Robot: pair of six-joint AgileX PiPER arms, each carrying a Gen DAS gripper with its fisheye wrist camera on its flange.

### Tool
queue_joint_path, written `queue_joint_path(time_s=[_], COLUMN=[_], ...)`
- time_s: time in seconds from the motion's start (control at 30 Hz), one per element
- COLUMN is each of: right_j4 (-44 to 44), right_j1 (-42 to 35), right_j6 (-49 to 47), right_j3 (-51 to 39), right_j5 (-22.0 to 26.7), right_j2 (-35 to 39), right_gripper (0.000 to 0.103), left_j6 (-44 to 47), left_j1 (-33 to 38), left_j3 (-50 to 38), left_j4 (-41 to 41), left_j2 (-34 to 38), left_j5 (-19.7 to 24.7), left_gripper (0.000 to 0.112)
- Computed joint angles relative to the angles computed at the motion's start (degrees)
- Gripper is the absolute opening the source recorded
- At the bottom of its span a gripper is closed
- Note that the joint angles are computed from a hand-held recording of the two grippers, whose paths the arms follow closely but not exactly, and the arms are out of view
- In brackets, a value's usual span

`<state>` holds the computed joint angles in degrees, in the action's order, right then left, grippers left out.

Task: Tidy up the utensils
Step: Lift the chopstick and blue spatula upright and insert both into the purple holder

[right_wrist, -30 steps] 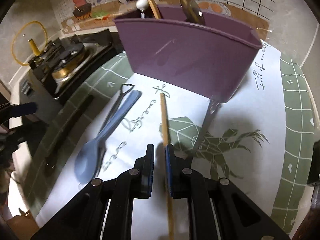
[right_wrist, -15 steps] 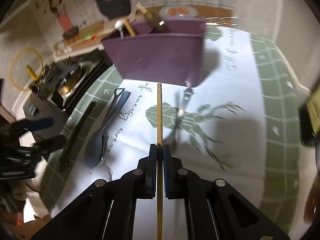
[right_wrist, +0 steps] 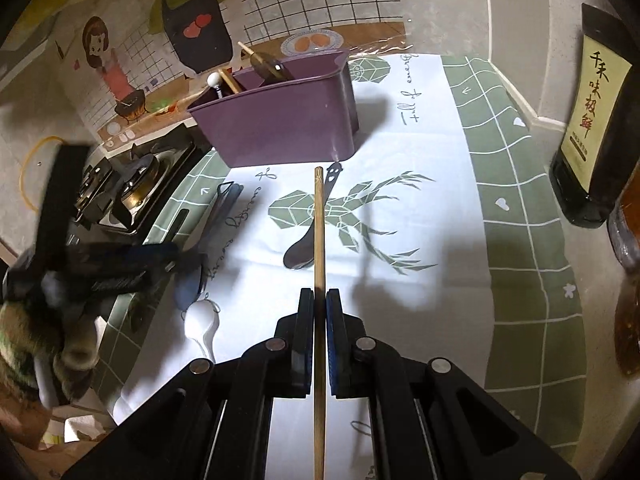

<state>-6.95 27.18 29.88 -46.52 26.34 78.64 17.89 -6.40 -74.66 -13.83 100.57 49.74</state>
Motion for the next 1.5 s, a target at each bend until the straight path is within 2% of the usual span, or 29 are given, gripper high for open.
queue_joint_path(time_s=[0.03,0.13,0.27,0.37,0.47,0.6,0.7,0.9,1.03,1.2,1.27,1.4,1.5], right_j4=[-0.39,-2.28,-3.80,-2.39,4.86,7.63,7.42,1.95,-7.99,-22.17,-25.21,-29.69,-39.88], right_j1=[0.38,2.02,2.91,2.46,0.55,-0.18,0.08,0.93,1.98,1.69,1.03,-0.56,-0.38], right_j6=[0.33,2.08,3.19,1.80,-5.10,-7.79,-8.12,-5.28,-0.87,8.54,11.49,16.36,25.40], right_j3=[0.14,0.01,-0.46,-0.75,-0.68,-1.63,-2.90,-9.35,-18.76,-28.70,-31.70,-35.45,-37.64], right_j5=[-0.07,0.13,0.38,0.00,-0.99,-0.83,-0.54,1.36,2.82,-0.69,-1.20,-3.45,-3.64], right_j2=[-0.03,0.10,-0.16,-0.89,-2.08,-2.60,-2.99,-4.61,-5.37,-2.96,-0.90,3.26,7.32], right_gripper=[0.006,0.006,0.006,0.006,0.006,0.006,0.006,0.006,0.006,0.006,0.006,0.006,0.006], left_j6=[-2.05,-4.90,2.15,5.58,12.28,19.10,21.72,21.71,19.44,14.05,11.27,6.93,3.99], left_j1=[-1.10,-3.47,-1.49,0.28,4.22,10.34,14.00,16.02,15.74,13.21,12.46,11.65,10.62], left_j3=[-1.01,-3.52,-3.82,0.77,6.88,11.53,9.91,-0.49,-12.34,-27.31,-31.65,-37.67,-40.69], left_j4=[2.30,6.70,1.64,-1.37,-9.36,-20.06,-24.95,-28.20,-29.95,-29.00,-28.00,-26.56,-23.75], left_j2=[1.02,3.35,3.54,-0.70,-7.66,-15.31,-18.08,-19.62,-17.00,-11.37,-8.66,-3.28,0.86], left_j5=[-0.41,-0.88,0.76,-1.15,-1.44,1.44,4.62,9.04,10.76,7.10,5.97,4.58,3.38], left_gripper=[0.043,0.023,0.009,0.008,0.008,0.008,0.008,0.008,0.008,0.008,0.008,0.008,0.008])
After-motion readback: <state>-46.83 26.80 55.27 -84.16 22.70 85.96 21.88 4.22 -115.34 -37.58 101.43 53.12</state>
